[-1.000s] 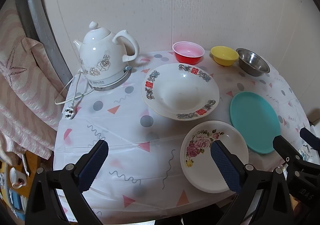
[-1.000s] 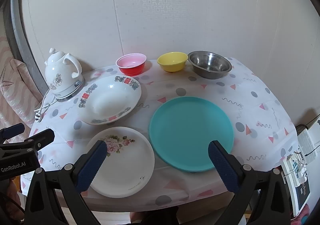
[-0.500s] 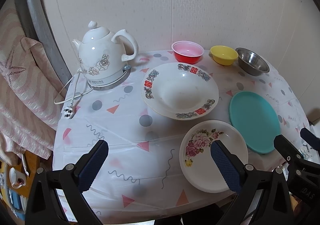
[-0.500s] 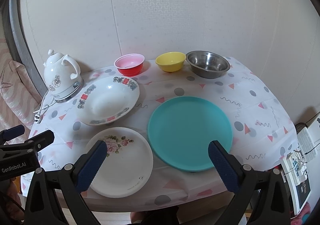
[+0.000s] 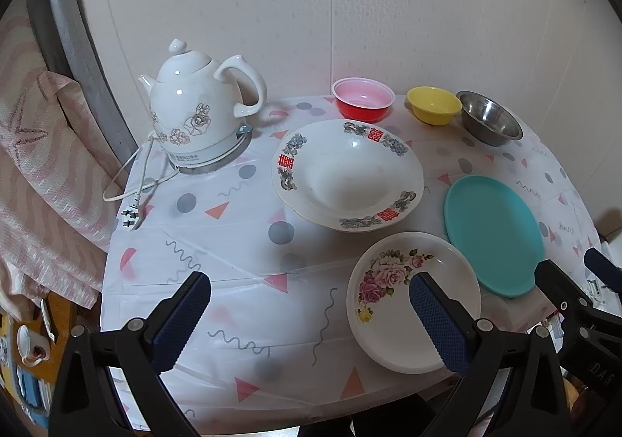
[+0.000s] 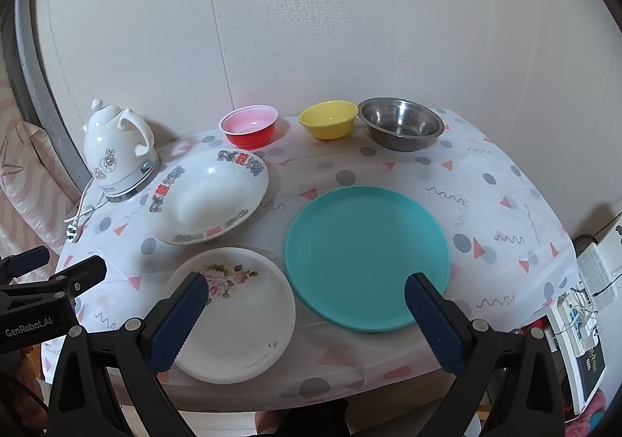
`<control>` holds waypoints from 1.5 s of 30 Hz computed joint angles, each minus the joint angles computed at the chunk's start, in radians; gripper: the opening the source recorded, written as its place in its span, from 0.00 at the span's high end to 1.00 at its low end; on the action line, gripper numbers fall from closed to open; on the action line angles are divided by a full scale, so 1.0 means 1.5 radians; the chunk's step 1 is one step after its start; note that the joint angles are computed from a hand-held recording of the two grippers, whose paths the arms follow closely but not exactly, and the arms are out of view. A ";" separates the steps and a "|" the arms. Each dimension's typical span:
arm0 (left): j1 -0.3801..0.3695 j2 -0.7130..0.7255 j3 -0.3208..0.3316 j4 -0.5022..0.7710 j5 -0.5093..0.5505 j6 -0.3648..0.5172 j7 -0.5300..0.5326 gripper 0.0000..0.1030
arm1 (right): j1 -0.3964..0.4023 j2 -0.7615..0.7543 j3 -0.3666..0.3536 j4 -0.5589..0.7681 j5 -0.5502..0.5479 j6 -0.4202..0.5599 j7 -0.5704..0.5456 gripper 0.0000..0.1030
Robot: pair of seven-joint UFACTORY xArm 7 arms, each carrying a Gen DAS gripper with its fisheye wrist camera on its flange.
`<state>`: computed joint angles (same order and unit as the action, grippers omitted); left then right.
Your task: Organize plates and bowls
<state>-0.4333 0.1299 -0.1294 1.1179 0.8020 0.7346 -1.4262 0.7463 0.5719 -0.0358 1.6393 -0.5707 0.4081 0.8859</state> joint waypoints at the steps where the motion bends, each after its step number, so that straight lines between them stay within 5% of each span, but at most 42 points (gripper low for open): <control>1: 0.000 0.000 0.000 0.000 0.000 0.000 0.000 0.00 | 0.000 0.000 0.000 0.000 0.001 0.001 -0.001 0.00; 26: 0.010 0.023 0.012 0.018 -0.056 -0.017 0.027 0.00 | -0.014 0.008 0.008 0.013 0.020 0.009 -0.011 0.00; 37: 0.037 0.063 0.035 0.031 -0.148 -0.032 0.080 0.00 | -0.053 0.064 0.039 0.082 0.092 0.009 -0.132 0.00; 42: 0.080 0.073 0.032 0.001 -0.266 -0.147 0.169 0.00 | -0.093 0.118 0.094 0.167 0.194 0.060 -0.256 0.00; 45: 0.090 0.089 0.034 0.012 -0.326 -0.166 0.224 0.00 | -0.094 0.154 0.095 0.227 0.234 0.080 -0.302 0.00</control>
<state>-0.2983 0.2636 -0.0789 1.1364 0.3130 0.4858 -1.0904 0.6048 0.8027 0.1060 1.9803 -0.2195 0.5274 0.4325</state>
